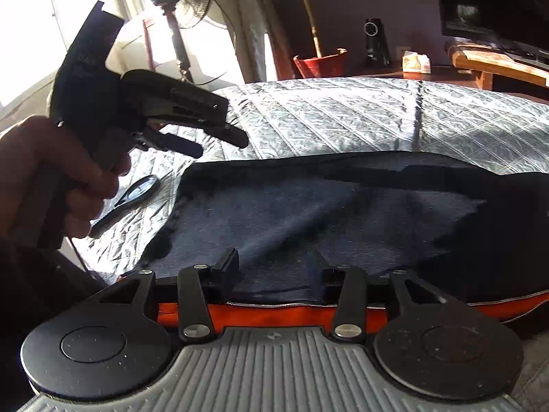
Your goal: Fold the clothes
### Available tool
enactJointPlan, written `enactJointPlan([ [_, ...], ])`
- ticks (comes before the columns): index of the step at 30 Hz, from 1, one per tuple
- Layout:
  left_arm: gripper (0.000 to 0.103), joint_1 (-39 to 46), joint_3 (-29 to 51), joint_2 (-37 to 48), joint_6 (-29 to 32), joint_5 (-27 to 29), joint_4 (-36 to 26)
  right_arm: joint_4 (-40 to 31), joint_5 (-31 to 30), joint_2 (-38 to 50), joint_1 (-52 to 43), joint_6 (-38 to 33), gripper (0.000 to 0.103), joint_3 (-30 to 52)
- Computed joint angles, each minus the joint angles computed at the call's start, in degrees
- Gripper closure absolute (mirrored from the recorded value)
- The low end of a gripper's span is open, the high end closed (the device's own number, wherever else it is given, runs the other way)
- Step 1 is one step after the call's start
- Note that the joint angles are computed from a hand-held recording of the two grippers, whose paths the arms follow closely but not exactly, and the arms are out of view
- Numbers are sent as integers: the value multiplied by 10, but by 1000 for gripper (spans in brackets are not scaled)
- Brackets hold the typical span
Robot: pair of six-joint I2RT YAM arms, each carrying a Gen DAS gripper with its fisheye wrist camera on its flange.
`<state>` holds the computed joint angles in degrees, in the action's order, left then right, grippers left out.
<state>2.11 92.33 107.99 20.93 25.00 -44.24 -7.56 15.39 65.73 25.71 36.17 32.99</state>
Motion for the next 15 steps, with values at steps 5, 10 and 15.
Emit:
enactJointPlan([
  [5, 40, -66, -102, -50, 70, -39, 20, -64, -52, -41, -229, -54, 43, 22],
  [10, 41, -120, -223, -134, 144, -66, 109, -11, -77, 19, -338, -143, 44, 39],
  [15, 41, -164, -262, -165, 173, -52, 123, 36, -133, 113, -413, -100, 78, 30],
])
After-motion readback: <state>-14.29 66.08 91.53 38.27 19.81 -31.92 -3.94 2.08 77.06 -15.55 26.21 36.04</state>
